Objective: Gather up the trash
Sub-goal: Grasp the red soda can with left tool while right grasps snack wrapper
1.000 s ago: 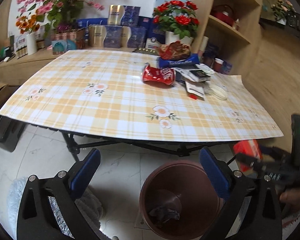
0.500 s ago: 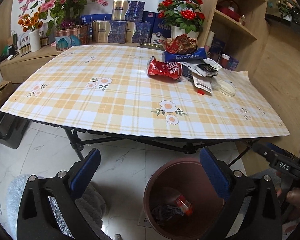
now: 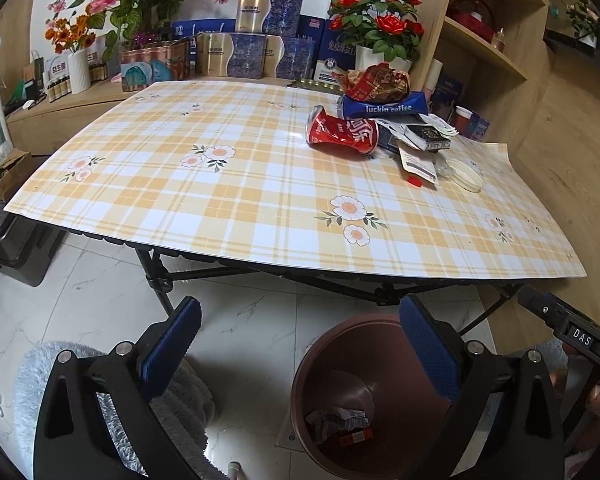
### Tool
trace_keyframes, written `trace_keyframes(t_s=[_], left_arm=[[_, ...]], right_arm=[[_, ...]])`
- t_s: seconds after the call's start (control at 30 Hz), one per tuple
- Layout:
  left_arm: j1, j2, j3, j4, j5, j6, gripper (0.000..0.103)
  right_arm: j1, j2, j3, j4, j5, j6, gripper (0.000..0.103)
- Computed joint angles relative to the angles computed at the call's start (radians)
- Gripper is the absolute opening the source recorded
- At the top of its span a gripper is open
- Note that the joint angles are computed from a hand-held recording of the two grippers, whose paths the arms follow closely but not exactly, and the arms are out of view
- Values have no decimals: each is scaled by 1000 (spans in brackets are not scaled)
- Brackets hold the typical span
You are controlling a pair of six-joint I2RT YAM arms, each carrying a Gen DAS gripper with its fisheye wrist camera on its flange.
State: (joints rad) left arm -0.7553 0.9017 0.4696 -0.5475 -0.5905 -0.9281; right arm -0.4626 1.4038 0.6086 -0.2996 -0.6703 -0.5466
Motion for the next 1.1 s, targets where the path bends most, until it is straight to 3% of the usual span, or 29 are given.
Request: trace_keyframes(t_s=[0.2,0.3,0.53,0.63,0.77,0.87,1.03,1.1], left_arm=[[146,-51,-12,42,120,65,97],[311,-37,14,112,251,177,92],[573,272,206,315,474,413,83],[650,504,364,377,555,477,77],[715,760,573,379,613,513,68],[732,895,700,362,637,536,68],[735,1027,843,342,656,582,66],[737,1076,905,297,672,617,27]], right_arm=[[-5,5,28,5,-43,26,97],[3,40,73,17,-43,56,97],[78,122,184,51,57,134,97],[101,167,240,49,84,172,97],[126,212,316,51,95,200,97],[152,240,365,67,115,212,97],[193,305,461,59,117,252,97],[221,326,495,52,124,246,97]])
